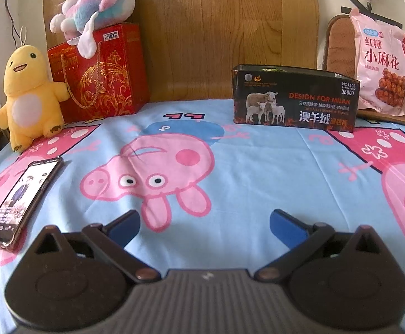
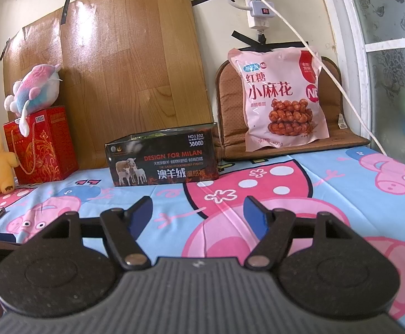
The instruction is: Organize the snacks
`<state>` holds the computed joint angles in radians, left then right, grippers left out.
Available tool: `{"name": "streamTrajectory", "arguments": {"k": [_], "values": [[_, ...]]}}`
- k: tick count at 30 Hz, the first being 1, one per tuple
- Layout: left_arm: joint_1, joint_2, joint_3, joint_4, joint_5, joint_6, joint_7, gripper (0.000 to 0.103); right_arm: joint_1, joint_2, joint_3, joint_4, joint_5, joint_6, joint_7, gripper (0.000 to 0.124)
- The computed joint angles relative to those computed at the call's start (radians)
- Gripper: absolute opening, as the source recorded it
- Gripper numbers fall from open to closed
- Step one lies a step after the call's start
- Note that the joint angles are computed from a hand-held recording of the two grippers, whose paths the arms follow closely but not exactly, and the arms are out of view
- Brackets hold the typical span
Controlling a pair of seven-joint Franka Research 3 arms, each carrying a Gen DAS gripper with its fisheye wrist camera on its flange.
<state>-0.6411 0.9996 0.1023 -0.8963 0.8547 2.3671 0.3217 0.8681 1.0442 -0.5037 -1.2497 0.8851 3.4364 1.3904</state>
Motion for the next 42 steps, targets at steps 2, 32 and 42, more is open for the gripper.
{"name": "streamTrajectory", "arguments": {"k": [2, 32, 42], "values": [[0.002, 0.000, -0.002, 0.000, -0.003, 0.002, 0.002, 0.103, 0.000, 0.000, -0.001, 0.000, 0.000, 0.000, -0.001, 0.074], [-0.004, -0.013, 0.005, -0.027, 0.022, 0.039, 0.017, 0.103, -0.001, 0.001, -0.004, -0.002, -0.014, 0.000, 0.016, 0.074], [-0.008, -0.016, 0.010, -0.033, 0.035, 0.040, 0.007, 0.103, -0.010, -0.001, 0.012, 0.003, -0.003, 0.004, -0.007, 0.074]]}}
